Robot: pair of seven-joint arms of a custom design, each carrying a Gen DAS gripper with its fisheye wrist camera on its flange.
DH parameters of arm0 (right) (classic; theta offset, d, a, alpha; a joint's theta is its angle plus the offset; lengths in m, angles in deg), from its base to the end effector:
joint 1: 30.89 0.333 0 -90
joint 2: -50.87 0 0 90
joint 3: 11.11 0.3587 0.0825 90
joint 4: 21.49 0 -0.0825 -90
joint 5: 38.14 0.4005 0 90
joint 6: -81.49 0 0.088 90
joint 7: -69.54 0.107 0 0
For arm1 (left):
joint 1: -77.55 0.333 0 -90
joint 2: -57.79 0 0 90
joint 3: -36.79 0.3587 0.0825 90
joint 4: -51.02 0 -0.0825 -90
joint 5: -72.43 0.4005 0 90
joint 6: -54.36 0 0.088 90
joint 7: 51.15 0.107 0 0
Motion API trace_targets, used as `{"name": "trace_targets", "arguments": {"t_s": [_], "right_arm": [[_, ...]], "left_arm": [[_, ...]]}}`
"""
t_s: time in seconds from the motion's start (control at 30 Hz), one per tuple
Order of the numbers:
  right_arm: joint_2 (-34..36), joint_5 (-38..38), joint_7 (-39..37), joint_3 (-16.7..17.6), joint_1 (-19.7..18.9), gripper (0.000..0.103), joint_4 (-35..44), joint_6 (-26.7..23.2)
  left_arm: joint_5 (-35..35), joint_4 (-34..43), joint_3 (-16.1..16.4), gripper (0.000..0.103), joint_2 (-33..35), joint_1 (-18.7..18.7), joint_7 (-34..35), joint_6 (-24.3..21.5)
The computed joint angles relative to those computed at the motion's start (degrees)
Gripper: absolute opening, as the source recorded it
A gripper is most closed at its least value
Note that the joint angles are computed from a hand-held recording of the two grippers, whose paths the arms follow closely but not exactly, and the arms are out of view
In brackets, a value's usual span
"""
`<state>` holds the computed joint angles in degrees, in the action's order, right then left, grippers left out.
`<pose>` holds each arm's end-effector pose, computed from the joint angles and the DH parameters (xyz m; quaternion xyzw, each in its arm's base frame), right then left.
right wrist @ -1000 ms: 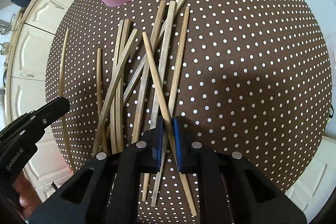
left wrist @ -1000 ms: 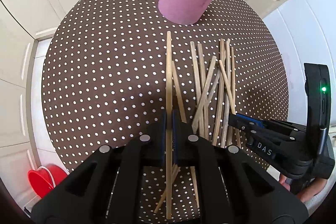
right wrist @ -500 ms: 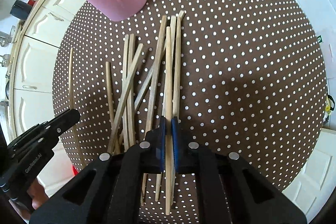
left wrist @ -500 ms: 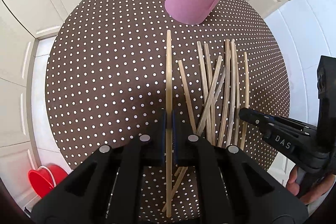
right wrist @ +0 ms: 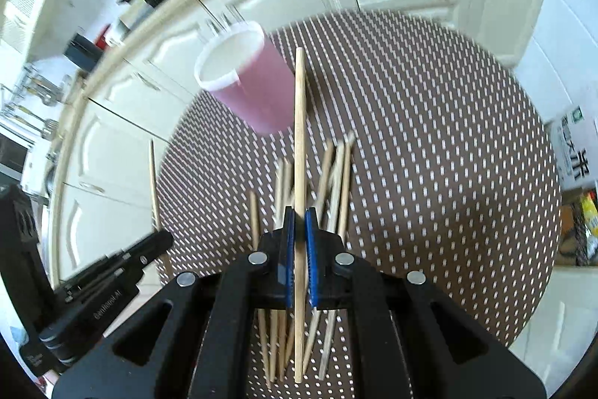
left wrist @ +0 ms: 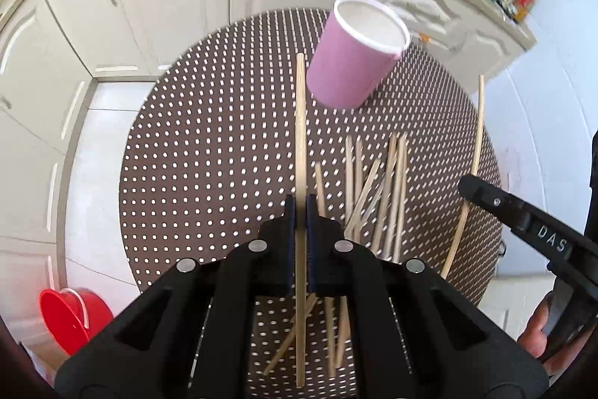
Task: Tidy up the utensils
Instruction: 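Lift both chopsticks and lower them into the pink cup with both tools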
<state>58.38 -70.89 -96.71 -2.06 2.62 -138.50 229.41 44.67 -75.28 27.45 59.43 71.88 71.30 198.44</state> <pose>0.4575 0.4286 0.4545 -0.4286 0.8619 -0.0706 0.2616 0.5546 -0.1441 0.4291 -0.5097 0.8326 -0.2166 0.0098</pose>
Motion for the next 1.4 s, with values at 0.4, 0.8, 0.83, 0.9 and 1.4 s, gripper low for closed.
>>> {"name": "trace_targets", "arguments": {"t_s": [0.4,0.8,0.83,0.9,1.4], "right_arm": [[-4.26,-21.83,10.47,-1.48,-2.62,0.005,-0.57,2.43],[-5.47,-35.98,17.72,-1.48,-6.77,0.005,2.14,1.90],[-5.27,-36.39,17.87,-1.57,-6.97,0.005,2.50,1.92],[-4.50,-37.70,18.79,-1.84,-7.29,0.005,3.40,1.66],[5.52,-36.06,15.78,-5.87,-6.12,0.005,12.17,0.83]], "left_arm": [[-4.40,-0.41,-1.54,0.006,-4.64,-3.55,-4.20,11.09],[-1.42,6.91,-2.46,0.006,-1.40,-5.71,-11.81,19.91],[-1.79,7.77,-2.53,0.006,-0.91,-5.74,-11.66,20.04],[-2.56,9.75,-2.73,0.006,0.32,-5.75,-11.10,20.14],[-0.09,24.02,-4.73,0.006,13.83,-5.01,-11.23,19.76]]}}
